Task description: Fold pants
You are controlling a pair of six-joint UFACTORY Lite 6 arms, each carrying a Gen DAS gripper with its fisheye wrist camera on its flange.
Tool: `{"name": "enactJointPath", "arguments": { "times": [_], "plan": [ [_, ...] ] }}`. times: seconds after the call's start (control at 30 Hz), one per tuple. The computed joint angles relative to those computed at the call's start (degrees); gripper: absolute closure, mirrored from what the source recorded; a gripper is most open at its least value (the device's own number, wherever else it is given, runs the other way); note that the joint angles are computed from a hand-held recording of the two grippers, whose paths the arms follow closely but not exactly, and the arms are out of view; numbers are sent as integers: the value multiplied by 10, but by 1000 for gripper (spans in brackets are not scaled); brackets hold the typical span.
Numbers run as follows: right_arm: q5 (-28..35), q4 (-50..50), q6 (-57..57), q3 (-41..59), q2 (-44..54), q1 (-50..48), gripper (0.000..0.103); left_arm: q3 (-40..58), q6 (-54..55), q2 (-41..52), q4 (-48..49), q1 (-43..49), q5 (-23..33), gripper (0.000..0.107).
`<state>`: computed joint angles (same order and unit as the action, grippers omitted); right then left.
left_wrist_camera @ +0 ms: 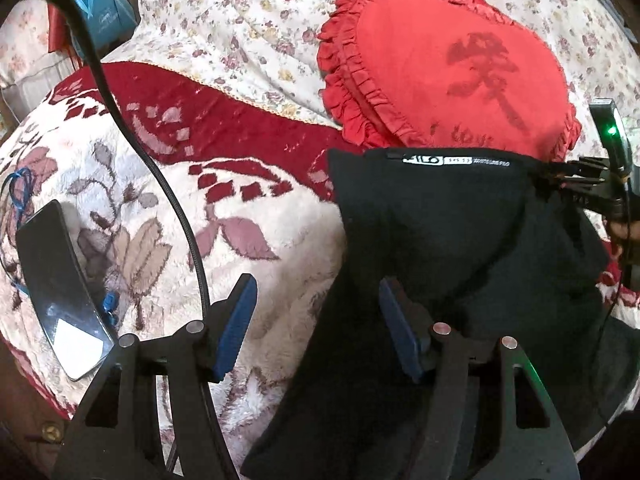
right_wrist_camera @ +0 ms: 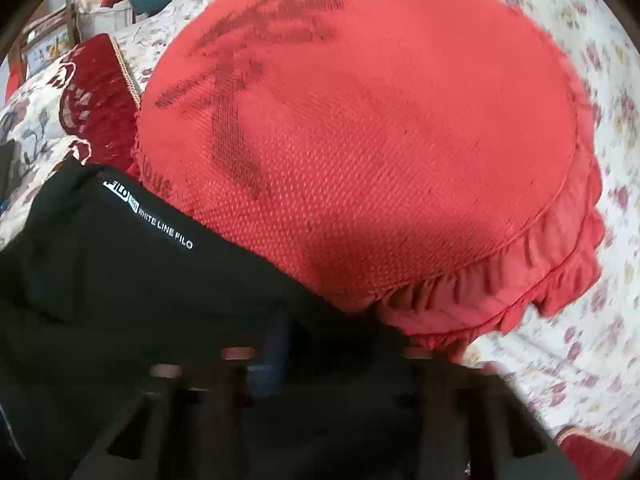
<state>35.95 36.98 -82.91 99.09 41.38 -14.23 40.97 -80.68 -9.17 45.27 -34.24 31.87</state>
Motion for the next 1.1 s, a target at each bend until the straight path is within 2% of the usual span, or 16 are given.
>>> {"name": "enactJointPath", "arguments": {
  "times": [0.03, 0.13, 0.23, 0.33, 0.43, 0.5, 0.57, 0.63, 0.67, 0.77, 0.83, 0.87, 0.9, 0.97, 1.03, 1.1],
  "plan": [
    [-4, 15, -13, -14, -11, -5, 92, -4, 1, -4, -4, 1, -2, 44],
    [12, 69, -73, -91, -85, -36, 98, -18, 1, -32, -17, 4, 3, 44],
    [73, 134, -167, -187, -198, -93, 99, -48, -3, -93, -29, 6, 18, 44],
    [207, 167, -229, -265, -324, -191, 99, -84, 8, -174, -60, 14, 36, 44],
    [357, 157, -296, -356, -446, -315, 99, -113, 12, -258, -76, 13, 75, 44],
    [454, 112, -356, -426, -511, -414, 99, -123, 4, -302, -76, 4, 111, 44],
    [499, 40, -404, -497, -541, -489, 99, -130, 6, -340, -87, -5, 136, 44],
    [469, -35, -454, -565, -543, -540, 99, -134, 5, -362, -94, -24, 155, 44],
    [420, -69, -478, -608, -531, -561, 99, -135, -1, -372, -94, -41, 167, 44],
    [306, -89, -467, -651, -467, -575, 98, -143, -31, -399, -91, -93, 191, 44],
    [279, -86, -463, -649, -450, -589, 91, -151, -26, -413, -113, -94, 171, 42],
    [293, -87, -450, -633, -443, -593, 85, -156, -22, -420, -124, -92, 162, 38],
    [330, -86, -441, -609, -436, -603, 80, -159, -26, -421, -127, -94, 156, 34],
    [399, -63, -432, -569, -440, -619, 53, -169, -57, -416, -114, -111, 154, 30],
    [443, -31, -420, -542, -448, -624, 42, -175, -66, -403, -114, -116, 144, 30],
    [471, 9, -391, -519, -454, -611, 38, -181, -78, -383, -113, -118, 116, 30]
  ]
}}
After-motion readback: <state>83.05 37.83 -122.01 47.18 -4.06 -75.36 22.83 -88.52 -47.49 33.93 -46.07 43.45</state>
